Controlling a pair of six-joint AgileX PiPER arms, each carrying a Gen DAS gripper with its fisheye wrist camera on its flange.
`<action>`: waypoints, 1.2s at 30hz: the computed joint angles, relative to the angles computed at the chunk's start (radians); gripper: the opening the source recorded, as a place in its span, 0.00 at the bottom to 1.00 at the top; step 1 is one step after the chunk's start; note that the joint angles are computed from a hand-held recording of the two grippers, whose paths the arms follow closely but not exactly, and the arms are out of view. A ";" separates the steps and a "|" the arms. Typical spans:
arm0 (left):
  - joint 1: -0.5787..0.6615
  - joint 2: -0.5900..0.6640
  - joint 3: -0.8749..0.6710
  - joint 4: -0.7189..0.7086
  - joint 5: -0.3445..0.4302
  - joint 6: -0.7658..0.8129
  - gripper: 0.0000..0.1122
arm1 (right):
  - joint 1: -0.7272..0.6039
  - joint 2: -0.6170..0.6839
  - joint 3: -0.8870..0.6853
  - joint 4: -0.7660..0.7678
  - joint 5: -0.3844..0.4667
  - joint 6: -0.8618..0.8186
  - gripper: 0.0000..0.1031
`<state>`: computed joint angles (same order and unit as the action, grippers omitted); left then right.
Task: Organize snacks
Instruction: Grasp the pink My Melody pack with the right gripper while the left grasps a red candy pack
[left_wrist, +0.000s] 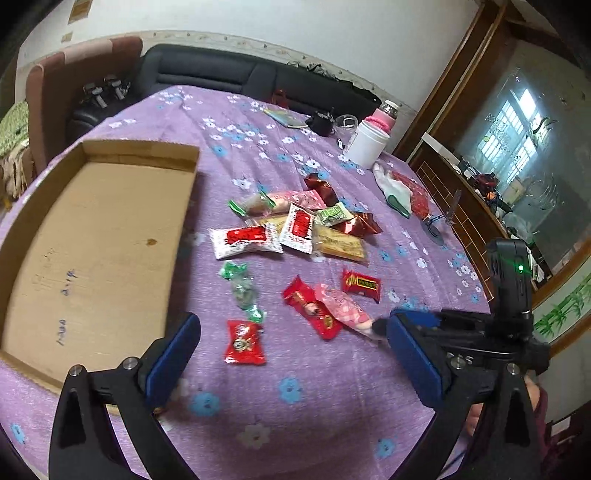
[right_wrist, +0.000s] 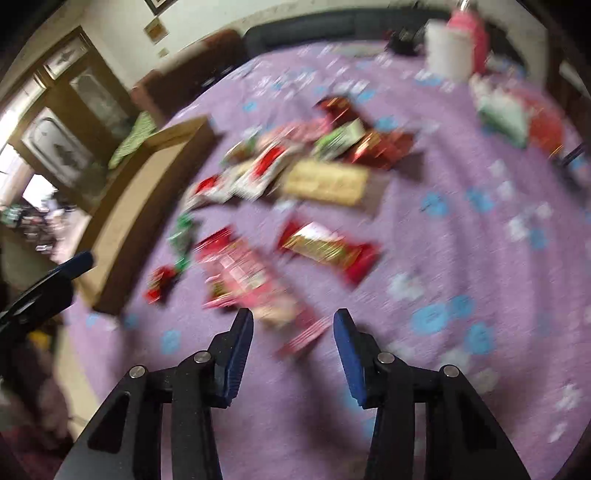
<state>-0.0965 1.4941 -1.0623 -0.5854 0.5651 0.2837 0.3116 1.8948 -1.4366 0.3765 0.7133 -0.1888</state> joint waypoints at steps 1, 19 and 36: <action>-0.005 0.009 -0.012 0.001 0.005 -0.005 0.90 | 0.003 0.006 -0.007 -0.019 -0.016 0.004 0.48; -0.125 0.273 -0.280 0.212 0.113 -0.245 0.73 | -0.024 0.029 0.054 0.095 -0.128 -0.024 0.25; -0.263 0.373 -0.310 0.623 0.032 -0.502 0.41 | -0.042 -0.010 0.157 0.249 -0.236 -0.191 0.25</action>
